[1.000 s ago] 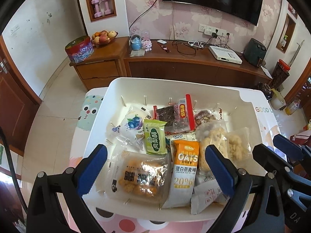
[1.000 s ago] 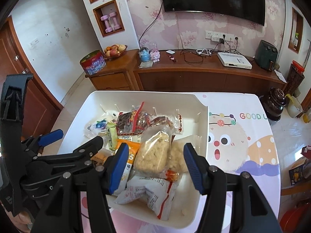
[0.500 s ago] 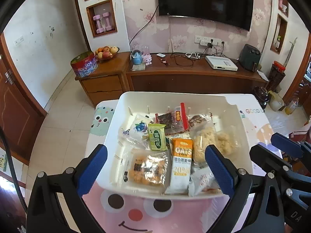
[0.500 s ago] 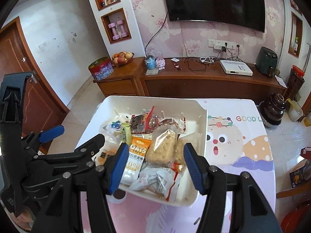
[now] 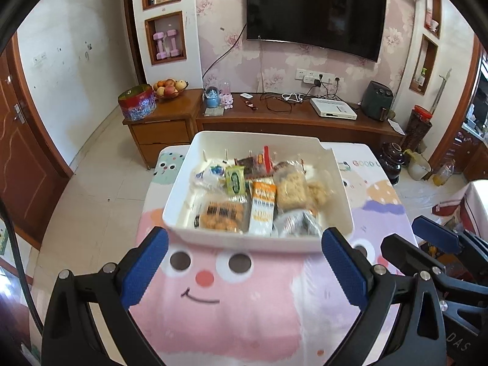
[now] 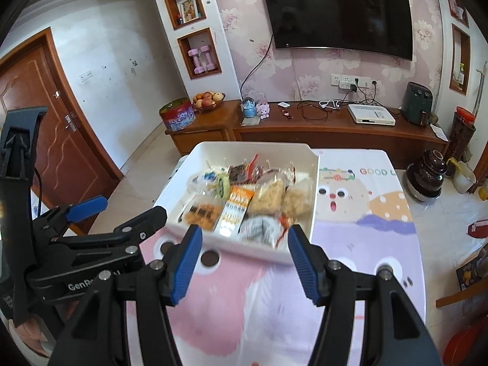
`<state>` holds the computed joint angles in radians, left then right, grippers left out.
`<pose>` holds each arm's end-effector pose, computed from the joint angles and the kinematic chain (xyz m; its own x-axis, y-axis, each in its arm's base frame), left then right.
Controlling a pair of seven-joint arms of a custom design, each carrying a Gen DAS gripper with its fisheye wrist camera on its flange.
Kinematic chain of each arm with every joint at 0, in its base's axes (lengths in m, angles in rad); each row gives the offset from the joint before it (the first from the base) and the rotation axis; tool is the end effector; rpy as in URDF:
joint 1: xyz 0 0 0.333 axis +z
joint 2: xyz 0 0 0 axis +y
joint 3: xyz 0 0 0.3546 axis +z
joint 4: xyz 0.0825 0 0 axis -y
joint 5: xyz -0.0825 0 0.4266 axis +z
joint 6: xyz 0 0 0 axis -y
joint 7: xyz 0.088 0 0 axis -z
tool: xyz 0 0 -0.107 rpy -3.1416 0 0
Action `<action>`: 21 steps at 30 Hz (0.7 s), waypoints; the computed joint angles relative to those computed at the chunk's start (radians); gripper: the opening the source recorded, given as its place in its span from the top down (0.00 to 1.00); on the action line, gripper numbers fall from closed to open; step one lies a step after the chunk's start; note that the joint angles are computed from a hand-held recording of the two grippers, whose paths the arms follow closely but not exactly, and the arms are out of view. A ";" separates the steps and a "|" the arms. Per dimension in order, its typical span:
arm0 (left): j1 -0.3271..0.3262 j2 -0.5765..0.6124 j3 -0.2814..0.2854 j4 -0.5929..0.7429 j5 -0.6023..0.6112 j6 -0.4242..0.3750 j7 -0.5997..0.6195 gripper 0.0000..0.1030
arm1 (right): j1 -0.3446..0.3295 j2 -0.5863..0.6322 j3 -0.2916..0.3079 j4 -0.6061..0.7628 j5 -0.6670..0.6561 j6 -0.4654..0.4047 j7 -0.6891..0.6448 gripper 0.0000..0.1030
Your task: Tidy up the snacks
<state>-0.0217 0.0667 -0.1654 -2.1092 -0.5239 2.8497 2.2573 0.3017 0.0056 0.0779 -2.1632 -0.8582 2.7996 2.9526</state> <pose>0.6293 -0.0901 0.4722 -0.4056 -0.9140 0.0002 -0.6833 0.3031 -0.6643 0.5520 0.2585 0.4672 -0.1899 -0.9617 -0.1974 -0.6859 0.2739 -0.6742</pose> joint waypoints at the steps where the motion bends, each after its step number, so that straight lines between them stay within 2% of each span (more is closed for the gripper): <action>1: 0.001 -0.025 -0.001 -0.031 -0.010 0.009 0.012 0.03 | 0.006 -0.021 0.005 -0.023 -0.008 -0.004 0.017 0.43; 4: -0.012 -0.095 0.012 -0.113 -0.086 0.021 0.084 0.03 | 0.005 -0.072 0.028 -0.078 -0.037 -0.004 0.066 0.43; 8: -0.046 -0.171 0.056 -0.195 -0.150 -0.016 0.135 0.03 | -0.011 -0.138 0.071 -0.152 -0.066 -0.002 0.145 0.43; 12: -0.062 -0.235 0.097 -0.262 -0.147 -0.078 0.130 0.03 | -0.017 -0.192 0.112 -0.211 -0.045 -0.031 0.164 0.43; 21: -0.104 -0.354 0.161 -0.386 -0.167 -0.104 0.158 0.03 | -0.020 -0.279 0.173 -0.310 0.044 -0.033 0.136 0.43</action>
<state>-0.1256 -0.2874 -0.0042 -2.4952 -0.6913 2.7456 2.4150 0.2815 -0.2733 0.2513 -2.4734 -0.8143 2.7663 3.0883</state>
